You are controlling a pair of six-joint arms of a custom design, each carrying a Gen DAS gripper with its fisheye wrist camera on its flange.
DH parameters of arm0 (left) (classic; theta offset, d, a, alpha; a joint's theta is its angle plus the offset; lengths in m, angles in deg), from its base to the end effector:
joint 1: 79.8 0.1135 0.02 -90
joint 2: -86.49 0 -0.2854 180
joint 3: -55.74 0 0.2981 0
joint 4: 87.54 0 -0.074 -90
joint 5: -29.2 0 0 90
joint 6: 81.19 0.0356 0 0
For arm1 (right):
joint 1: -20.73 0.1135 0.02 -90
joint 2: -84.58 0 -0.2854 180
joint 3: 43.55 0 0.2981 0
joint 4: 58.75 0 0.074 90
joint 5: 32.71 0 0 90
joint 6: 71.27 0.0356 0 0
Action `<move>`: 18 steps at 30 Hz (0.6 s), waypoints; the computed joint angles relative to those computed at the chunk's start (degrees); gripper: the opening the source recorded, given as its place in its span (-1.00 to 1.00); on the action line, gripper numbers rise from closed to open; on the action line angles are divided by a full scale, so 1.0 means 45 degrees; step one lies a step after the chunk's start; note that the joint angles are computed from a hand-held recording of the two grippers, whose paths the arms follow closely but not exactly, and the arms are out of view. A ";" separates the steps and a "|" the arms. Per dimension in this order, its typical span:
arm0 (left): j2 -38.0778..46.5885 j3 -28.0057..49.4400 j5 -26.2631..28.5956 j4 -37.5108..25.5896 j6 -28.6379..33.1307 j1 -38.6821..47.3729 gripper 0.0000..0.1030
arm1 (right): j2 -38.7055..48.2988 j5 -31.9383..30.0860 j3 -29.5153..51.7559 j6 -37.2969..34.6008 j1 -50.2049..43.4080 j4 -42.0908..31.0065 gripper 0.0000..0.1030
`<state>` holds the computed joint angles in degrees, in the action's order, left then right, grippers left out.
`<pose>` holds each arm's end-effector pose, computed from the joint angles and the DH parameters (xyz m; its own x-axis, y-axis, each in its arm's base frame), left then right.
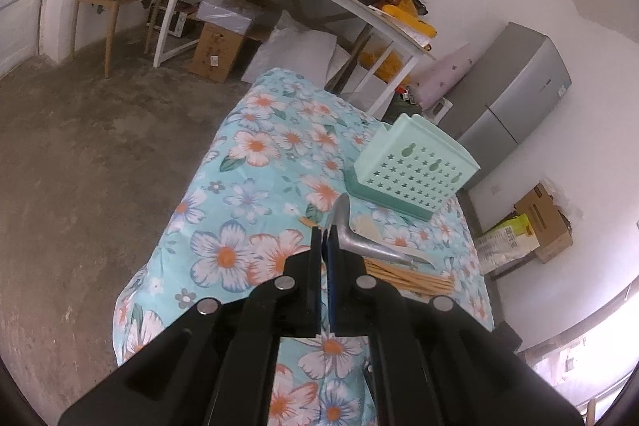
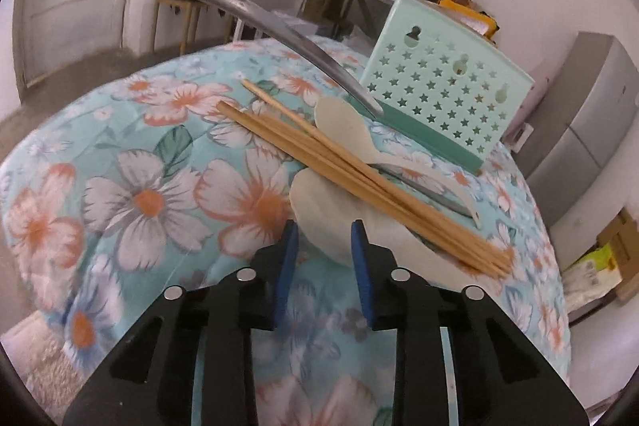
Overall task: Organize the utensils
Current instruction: 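Lift the metal spoon with the left gripper while the right gripper grasps a white spoon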
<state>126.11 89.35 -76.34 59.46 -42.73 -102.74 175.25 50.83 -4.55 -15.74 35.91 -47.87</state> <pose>0.1702 -0.0617 0.1961 -0.5045 -0.6057 -0.6153 -0.3396 0.7944 -0.5036 0.2798 0.0801 0.0936 -0.3260 -0.6712 -0.6658 -0.6391 0.6754 -0.3679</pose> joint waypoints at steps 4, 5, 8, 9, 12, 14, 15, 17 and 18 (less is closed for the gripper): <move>-0.0152 -0.0035 -0.0052 -0.0119 0.0038 0.0194 -0.97 | 0.0227 0.0539 0.0471 0.0044 0.0366 -0.0430 -0.74; -0.0177 -0.0031 -0.0105 -0.0176 0.0057 0.0222 -0.97 | 0.0050 0.0537 0.0496 -0.0157 0.0369 -0.0662 -0.77; -0.0073 0.0054 -0.0513 -0.0351 0.0110 0.0225 -0.97 | -0.0726 0.0245 0.0523 -0.0417 0.0165 -0.1690 -0.85; -0.0047 0.0066 -0.0646 -0.0382 0.0114 0.0216 -0.97 | -0.1041 0.0192 0.0500 -0.0504 0.0099 -0.2009 -0.87; -0.0132 0.0078 -0.0877 -0.0535 0.0101 0.0198 -0.97 | -0.2008 -0.0399 0.0596 -0.0881 -0.0389 -0.3466 -0.90; -0.0071 0.0162 -0.1047 -0.0554 0.0138 0.0166 -0.97 | -0.2624 -0.0771 0.0534 -0.1076 -0.0642 -0.4165 -0.91; -0.0003 0.0236 -0.1158 -0.0574 0.0176 0.0121 -0.97 | -0.2880 -0.1028 0.0549 -0.1181 -0.0801 -0.4552 -0.91; 0.0133 0.0393 -0.1298 -0.0580 0.0284 0.0087 -0.97 | -0.3401 -0.1651 0.0653 -0.1250 -0.1091 -0.5454 -0.92; 0.0172 0.0444 -0.1308 -0.0558 0.0327 0.0092 -0.97 | -0.3622 -0.1969 0.0728 -0.1214 -0.1226 -0.5872 -0.92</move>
<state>126.88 91.35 -82.23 56.95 -41.25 -102.33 158.95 41.97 -1.27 -21.20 30.39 -74.29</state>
